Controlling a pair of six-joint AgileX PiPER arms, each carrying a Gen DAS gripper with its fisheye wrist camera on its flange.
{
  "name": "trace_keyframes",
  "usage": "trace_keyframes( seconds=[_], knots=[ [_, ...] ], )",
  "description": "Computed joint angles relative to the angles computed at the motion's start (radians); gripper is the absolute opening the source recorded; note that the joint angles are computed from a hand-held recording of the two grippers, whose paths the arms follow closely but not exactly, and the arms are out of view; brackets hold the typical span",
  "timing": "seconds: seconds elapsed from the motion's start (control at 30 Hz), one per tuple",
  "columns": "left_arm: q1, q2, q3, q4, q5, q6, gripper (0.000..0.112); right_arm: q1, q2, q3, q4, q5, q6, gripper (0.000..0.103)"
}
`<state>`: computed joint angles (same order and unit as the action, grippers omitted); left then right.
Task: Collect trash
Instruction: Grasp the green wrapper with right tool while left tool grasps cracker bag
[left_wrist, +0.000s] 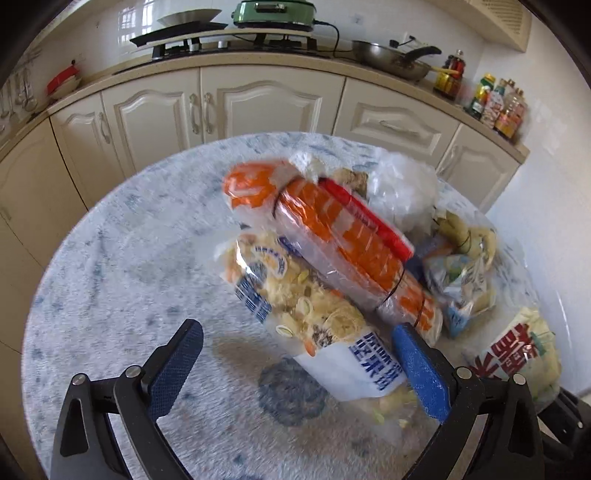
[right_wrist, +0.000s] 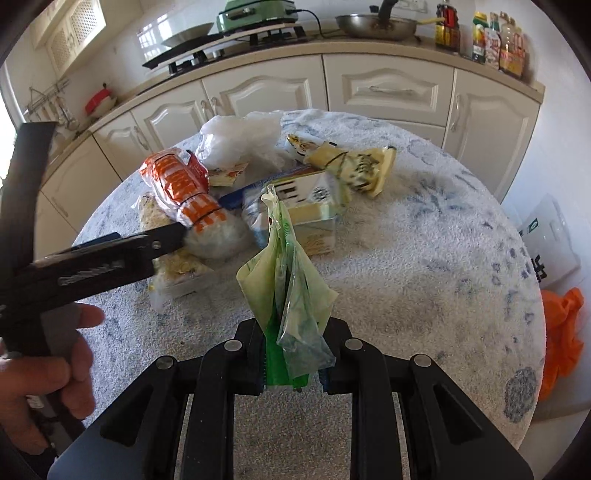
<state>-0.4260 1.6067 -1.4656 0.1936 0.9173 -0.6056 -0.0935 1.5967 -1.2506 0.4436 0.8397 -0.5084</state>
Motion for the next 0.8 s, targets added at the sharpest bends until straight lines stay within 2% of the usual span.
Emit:
trace_keyframes(
  seconds=[0.07,0.13,0.27,0.33,0.4,0.43,0.47,0.5,0.53,0.6,0.63,0.67,0.8],
  knots=[
    [-0.030,0.000,0.027,0.056,-0.042,-0.014,0.082,-0.003,-0.001,0.001,0.004,0.004,-0.004,0.020],
    [-0.025,-0.013,0.051,0.001,-0.082,0.049,0.063,-0.006,-0.009,0.008,0.006,0.005,-0.006,0.020],
    [0.026,-0.042,0.077,-0.138,-0.082,0.200,0.046,-0.021,-0.024,0.018,0.016,0.014,-0.012,0.020],
    [0.043,-0.067,0.105,-0.159,-0.078,0.251,0.045,-0.027,-0.031,0.024,0.021,0.020,-0.018,0.020],
    [0.047,-0.058,0.094,-0.156,-0.063,0.279,0.050,-0.034,-0.037,0.037,0.028,0.022,-0.023,0.020],
    [0.045,-0.036,0.068,-0.134,-0.046,0.258,0.063,-0.035,-0.038,0.042,0.029,0.021,-0.020,0.020],
    [0.033,-0.008,0.040,-0.082,-0.025,0.202,0.081,-0.035,-0.038,0.047,0.029,0.019,-0.018,0.020],
    [0.021,0.020,0.018,-0.035,-0.014,0.153,0.085,-0.034,-0.038,0.051,0.028,0.018,-0.014,0.020],
    [0.006,0.036,0.017,0.006,-0.034,0.128,0.084,-0.032,-0.040,0.054,0.028,0.016,-0.011,0.020],
    [-0.027,0.059,0.003,0.079,-0.048,0.109,0.072,-0.030,-0.046,0.059,0.029,0.017,-0.012,0.020],
    [-0.034,0.052,0.011,0.065,-0.068,0.119,0.053,-0.030,-0.049,0.060,0.028,0.018,-0.012,0.020],
    [-0.038,0.049,0.011,0.065,-0.057,0.123,0.046,-0.032,-0.056,0.064,0.028,0.019,-0.012,0.020],
    [-0.001,-0.011,0.082,-0.036,-0.086,0.172,0.037,-0.056,-0.067,0.069,0.055,0.032,-0.032,0.020]
  ],
)
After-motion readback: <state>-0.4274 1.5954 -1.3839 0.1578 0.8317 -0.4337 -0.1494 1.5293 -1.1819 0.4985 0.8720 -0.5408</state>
